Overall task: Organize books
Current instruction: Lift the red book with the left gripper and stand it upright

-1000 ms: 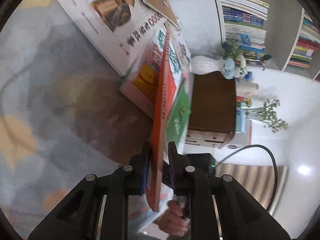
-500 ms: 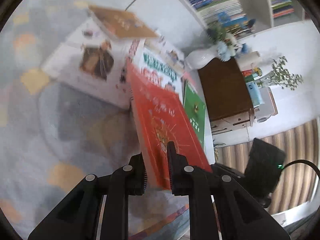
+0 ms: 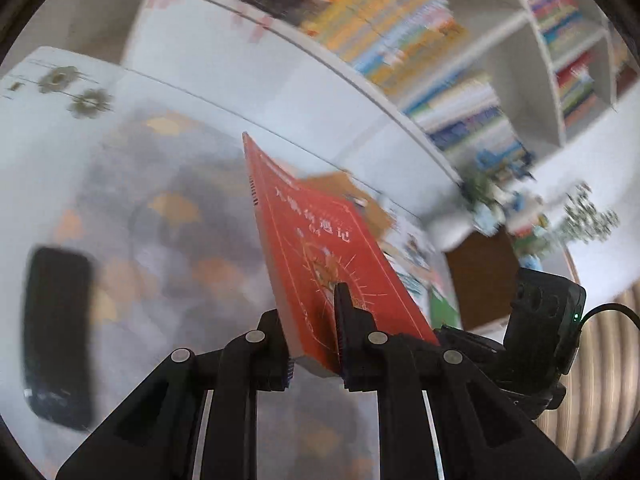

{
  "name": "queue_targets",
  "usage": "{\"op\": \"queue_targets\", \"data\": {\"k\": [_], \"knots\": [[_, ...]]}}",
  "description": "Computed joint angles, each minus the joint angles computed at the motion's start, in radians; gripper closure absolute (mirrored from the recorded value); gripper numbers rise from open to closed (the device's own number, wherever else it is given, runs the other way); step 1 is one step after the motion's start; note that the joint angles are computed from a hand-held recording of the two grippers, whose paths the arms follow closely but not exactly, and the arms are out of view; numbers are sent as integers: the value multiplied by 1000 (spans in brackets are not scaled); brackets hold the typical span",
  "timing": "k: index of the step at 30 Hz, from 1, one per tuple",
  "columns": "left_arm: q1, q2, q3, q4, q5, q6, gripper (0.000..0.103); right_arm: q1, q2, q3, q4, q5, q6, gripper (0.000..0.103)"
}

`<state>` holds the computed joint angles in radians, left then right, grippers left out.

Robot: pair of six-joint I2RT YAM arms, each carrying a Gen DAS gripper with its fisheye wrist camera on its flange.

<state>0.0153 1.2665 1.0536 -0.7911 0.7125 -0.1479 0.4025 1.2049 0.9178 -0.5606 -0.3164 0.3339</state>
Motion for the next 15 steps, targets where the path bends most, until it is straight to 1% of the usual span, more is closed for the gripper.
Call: {"op": "queue_targets", "data": {"k": [3, 6, 11, 13, 15], "knots": [[74, 113, 37, 39, 19, 36, 90, 19, 183, 104, 55, -6, 0, 72], [114, 238, 83, 81, 34, 45, 90, 26, 310, 188, 72, 9, -10, 72], [113, 400, 141, 156, 2, 47, 90, 4, 501, 327, 64, 11, -32, 71], [114, 446, 159, 149, -3, 68, 89, -8, 565, 373, 59, 1, -33, 71], [125, 503, 186, 133, 22, 82, 88, -21, 599, 382, 68, -11, -33, 71]]}}
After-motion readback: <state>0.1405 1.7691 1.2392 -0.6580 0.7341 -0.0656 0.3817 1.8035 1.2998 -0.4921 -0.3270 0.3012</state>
